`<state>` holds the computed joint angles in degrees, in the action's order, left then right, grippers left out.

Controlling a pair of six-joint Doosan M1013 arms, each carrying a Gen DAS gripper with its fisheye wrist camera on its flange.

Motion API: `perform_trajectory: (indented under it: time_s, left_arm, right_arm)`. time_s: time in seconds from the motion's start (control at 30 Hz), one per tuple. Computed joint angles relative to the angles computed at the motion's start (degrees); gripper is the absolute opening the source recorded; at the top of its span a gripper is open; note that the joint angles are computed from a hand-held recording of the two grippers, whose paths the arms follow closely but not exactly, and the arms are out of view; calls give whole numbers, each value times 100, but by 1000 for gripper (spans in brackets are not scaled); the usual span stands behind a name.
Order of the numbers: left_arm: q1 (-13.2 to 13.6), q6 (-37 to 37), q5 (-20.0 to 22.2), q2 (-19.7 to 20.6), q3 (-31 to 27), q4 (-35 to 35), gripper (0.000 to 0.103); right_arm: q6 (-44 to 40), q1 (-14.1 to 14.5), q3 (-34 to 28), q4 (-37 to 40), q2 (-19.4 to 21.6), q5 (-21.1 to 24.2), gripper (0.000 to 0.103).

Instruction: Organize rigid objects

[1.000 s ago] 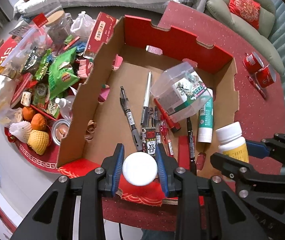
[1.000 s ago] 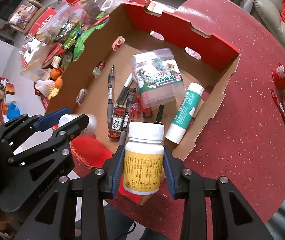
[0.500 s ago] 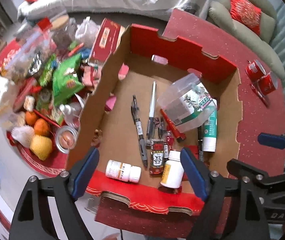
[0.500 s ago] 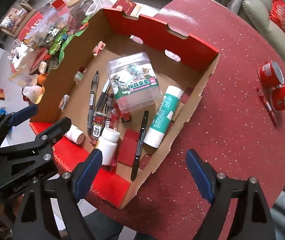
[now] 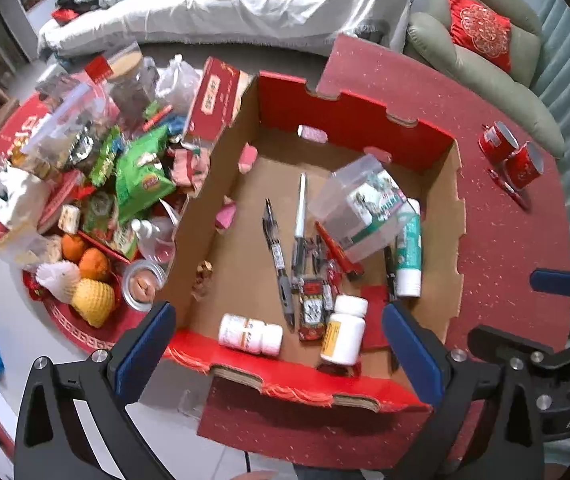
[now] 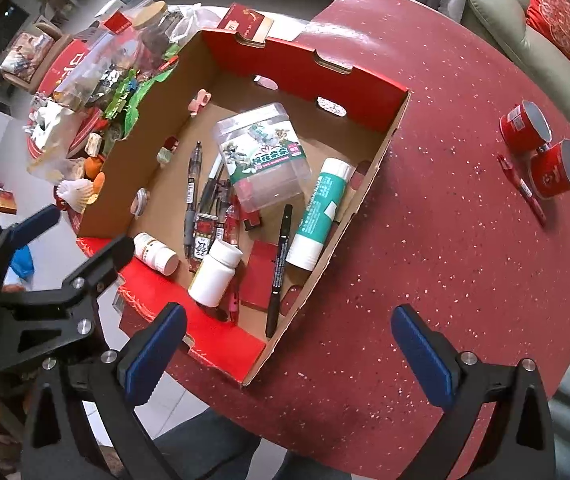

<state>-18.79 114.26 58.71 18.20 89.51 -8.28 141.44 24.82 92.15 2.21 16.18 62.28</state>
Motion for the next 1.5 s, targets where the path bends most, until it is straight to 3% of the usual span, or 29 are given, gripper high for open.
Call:
perform_trajectory:
  time_s: [1.5]
  left_arm:
    - [69, -28, 117, 58, -36, 83, 102]
  right_arm:
    - [85, 99, -273, -78, 157, 64, 103]
